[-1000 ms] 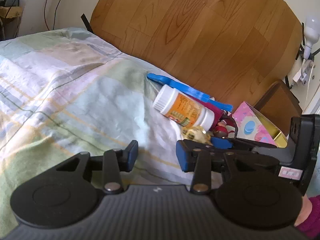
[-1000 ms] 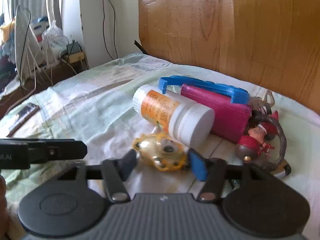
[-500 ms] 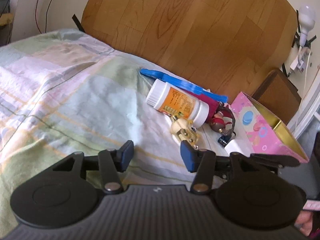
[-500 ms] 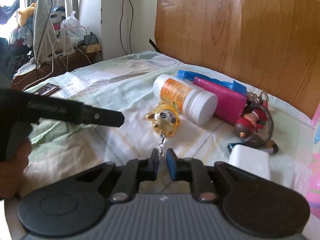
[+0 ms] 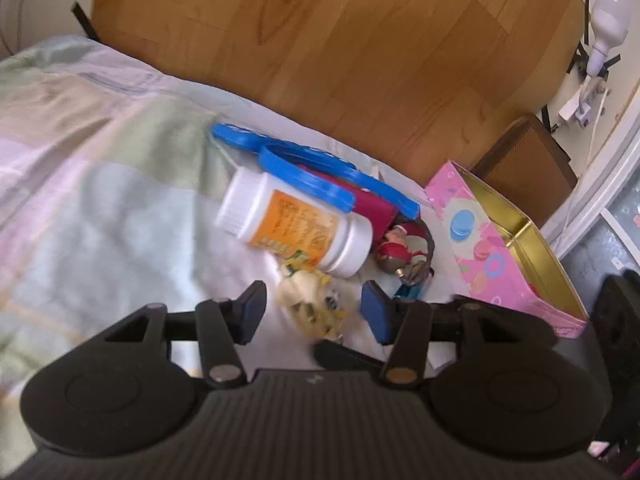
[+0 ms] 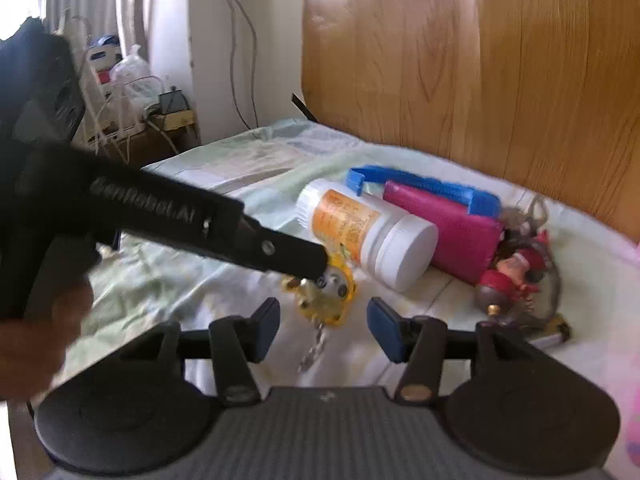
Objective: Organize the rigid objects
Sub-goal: 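Grasp the yellow toy figure with the left tool, then carry the yellow toy figure into the pink tin and release it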
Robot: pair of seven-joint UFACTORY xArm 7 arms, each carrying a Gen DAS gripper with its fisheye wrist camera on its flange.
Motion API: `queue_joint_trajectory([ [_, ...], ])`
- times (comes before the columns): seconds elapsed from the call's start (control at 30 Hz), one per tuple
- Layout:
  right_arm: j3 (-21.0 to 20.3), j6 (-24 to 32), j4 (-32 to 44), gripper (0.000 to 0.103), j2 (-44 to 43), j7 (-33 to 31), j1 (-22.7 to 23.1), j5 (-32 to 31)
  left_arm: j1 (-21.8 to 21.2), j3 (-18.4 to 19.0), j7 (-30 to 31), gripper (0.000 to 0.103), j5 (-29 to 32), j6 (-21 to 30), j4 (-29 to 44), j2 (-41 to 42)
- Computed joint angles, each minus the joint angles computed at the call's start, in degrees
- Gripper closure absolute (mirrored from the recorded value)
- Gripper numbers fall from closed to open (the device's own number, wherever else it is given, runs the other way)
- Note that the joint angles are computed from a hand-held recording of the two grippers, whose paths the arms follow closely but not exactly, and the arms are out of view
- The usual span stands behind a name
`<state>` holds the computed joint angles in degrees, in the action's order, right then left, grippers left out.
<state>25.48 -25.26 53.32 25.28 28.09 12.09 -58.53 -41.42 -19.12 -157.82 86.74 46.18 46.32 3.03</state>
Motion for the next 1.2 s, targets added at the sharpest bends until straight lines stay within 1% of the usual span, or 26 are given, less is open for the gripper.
queue_joint_trajectory([
  [0.03, 3.58, 3.07, 3.23, 0.053, 2.48, 4.87, -3.18, -5.56, 0.41, 0.42, -0.42, 0.05, 0.97, -0.79, 0.36, 0.63],
  [0.07, 7.55, 6.1, 5.37, 0.054, 4.83, 7.56, -6.36, -9.17, 0.74, 0.76, -0.5, 0.051, 1.42, -1.57, 0.76, 1.24],
  [0.1, 9.13, 7.61, 6.77, 0.056, 6.58, 8.33, -7.34, -10.38, 1.15, 1.19, -0.91, 0.058, 1.77, -2.73, 0.93, 1.82],
  [0.13, 8.3, 6.91, 6.95, 0.065, 6.76, 7.02, -6.42, -9.2, 1.48, 1.56, -2.88, 0.061, 2.86, -4.04, 0.85, 2.43],
  [0.17, 7.65, 6.67, 6.31, 0.066, 6.11, 5.23, -5.63, -7.22, 1.13, 1.43, -5.61, 0.061, 4.2, -3.28, 0.43, 2.46],
  [0.2, 6.76, 6.23, 5.23, 0.066, 5.0, 3.86, -4.72, -5.32, 0.72, 1.12, -6.36, 0.061, 4.2, -2.66, 0.28, 2.37],
  [0.3, 1.21, 0.74, -0.88, 0.066, 0.49, -3.25, -0.23, 3.04, -1.26, -0.25, -4.33, 0.061, 1.38, 0.25, 1.5, 2.88],
  [0.4, -4.01, -6.36, -8.54, 0.066, -4.35, -9.72, 3.3, 10.5, -4.03, -1.3, -3.58, 0.061, 0.02, 3.98, 3.89, 4.17],
  [0.5, -8.02, -13.71, -15.83, 0.066, -8.99, -14.17, 4.96, 16.61, -6.15, -1.12, -1.58, 0.061, 0.68, 5.7, 8.16, 6.23],
  [0.63, -12.44, -22.91, -23.13, 0.066, -14.11, -19.76, 5.32, 23.75, -7.86, 0.45, 5.2, 0.061, 3.6, 5.38, 16.07, 9.81],
  [0.73, -15.17, -26.67, -26.07, 0.066, -16.82, -22.91, 4.34, 28.1, -8.37, 2.62, 12.12, 0.061, 6.06, 1.85, 25.24, 15.23],
  [0.8, -16.8, -27.93, -26.5, 0.066, -17.57, -21.78, 2.44, 28.11, -8.78, 4.53, 15.92, 0.061, 7.31, -1.27, 31.36, 19.27],
  [0.9, -19.03, -28.06, -25.34, 0.066, -17.57, -18.25, -1.08, 26.61, -8.86, 7.12, 22.1, 0.061, 7.47, -6.85, 41.97, 26.48],
  [0.97, -20.02, -28.0, -23.5, 0.066, -16.34, -17.32, -2.98, 26.2, -8.99, 8.38, 27.35, 0.061, 5.77, -9.45, 49.37, 31.53],
  [1.07, -20.52, -26.76, -19.38, 0.066, -13.16, -14.81, -5.49, 24.38, -8.95, 9.46, 35.41, 0.061, 0.61, -11.38, 59.29, 38.6],
  [1.17, -20.42, -25.33, -15.82, 0.066, -9.87, -14.99, -6.83, 24.26, -8.79, 10.21, 41.89, 0.061, -4.57, -12.08, 66.34, 43.92],
  [1.2, -20.5, -25.21, -14.91, 0.066, -8.73, -14.55, -7.76, 23.28, -8.75, 10.42, 43.42, 0.061, -6.21, -12.16, 67.82, 45.14],
])
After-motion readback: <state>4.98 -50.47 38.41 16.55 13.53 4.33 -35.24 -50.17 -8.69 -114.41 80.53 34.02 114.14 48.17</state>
